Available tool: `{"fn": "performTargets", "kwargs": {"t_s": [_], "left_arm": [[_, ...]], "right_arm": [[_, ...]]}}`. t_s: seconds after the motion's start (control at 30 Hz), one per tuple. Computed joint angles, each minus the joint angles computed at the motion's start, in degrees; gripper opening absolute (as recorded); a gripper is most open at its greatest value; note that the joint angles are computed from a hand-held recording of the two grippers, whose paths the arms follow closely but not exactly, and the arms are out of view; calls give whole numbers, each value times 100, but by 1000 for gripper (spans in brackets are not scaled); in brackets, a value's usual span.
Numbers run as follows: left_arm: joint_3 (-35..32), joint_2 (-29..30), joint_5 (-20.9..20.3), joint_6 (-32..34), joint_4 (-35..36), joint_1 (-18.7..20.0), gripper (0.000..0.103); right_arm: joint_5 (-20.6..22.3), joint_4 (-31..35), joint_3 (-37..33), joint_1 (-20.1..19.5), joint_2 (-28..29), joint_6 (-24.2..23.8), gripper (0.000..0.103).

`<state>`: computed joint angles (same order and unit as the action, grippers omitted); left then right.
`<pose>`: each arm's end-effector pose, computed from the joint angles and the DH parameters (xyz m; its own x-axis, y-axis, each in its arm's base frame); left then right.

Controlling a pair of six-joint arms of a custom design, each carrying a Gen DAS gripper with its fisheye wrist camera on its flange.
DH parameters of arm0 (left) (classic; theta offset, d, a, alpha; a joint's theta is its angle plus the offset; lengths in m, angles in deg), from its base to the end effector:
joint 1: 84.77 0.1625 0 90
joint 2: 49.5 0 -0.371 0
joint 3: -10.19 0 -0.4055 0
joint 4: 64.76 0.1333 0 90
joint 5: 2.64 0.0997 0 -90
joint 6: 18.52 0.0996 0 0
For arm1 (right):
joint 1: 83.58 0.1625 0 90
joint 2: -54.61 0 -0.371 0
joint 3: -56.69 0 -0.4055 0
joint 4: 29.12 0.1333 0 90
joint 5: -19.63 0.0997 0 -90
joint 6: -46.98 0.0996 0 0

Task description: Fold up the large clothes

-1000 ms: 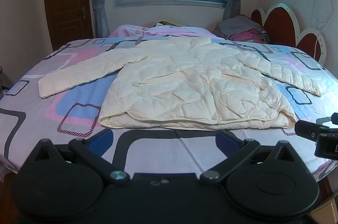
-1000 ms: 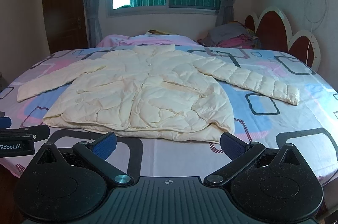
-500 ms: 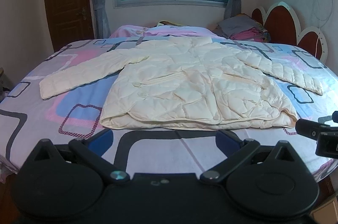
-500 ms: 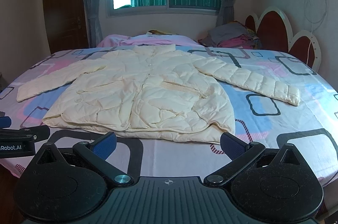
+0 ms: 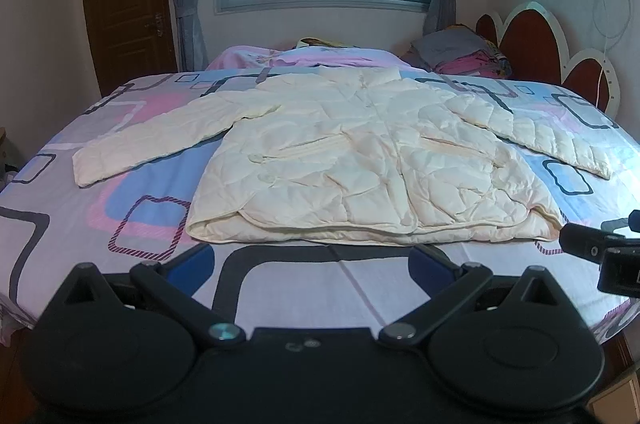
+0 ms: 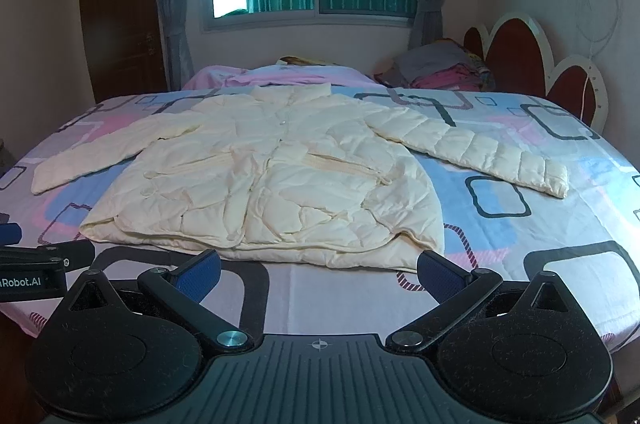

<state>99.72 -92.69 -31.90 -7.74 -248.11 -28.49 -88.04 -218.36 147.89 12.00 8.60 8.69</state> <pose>-0.1799 -0.6662 0.1628 -0.6766 -0.1488 -0.7212 0.5141 0.6057 -0.6073 0.1686 -0.6656 0.1667 -0.7277 -0.2428 0.6415 -0.6472 0.5527 -0.5250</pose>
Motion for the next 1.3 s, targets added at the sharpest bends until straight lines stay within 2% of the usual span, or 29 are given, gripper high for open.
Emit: {"fn": "performTargets", "kwargs": {"t_s": [1.3], "left_arm": [[-6, 22, 29, 42, -44, -34, 103]], "right_arm": [[4, -28, 71, 4, -68, -11, 103]]}}
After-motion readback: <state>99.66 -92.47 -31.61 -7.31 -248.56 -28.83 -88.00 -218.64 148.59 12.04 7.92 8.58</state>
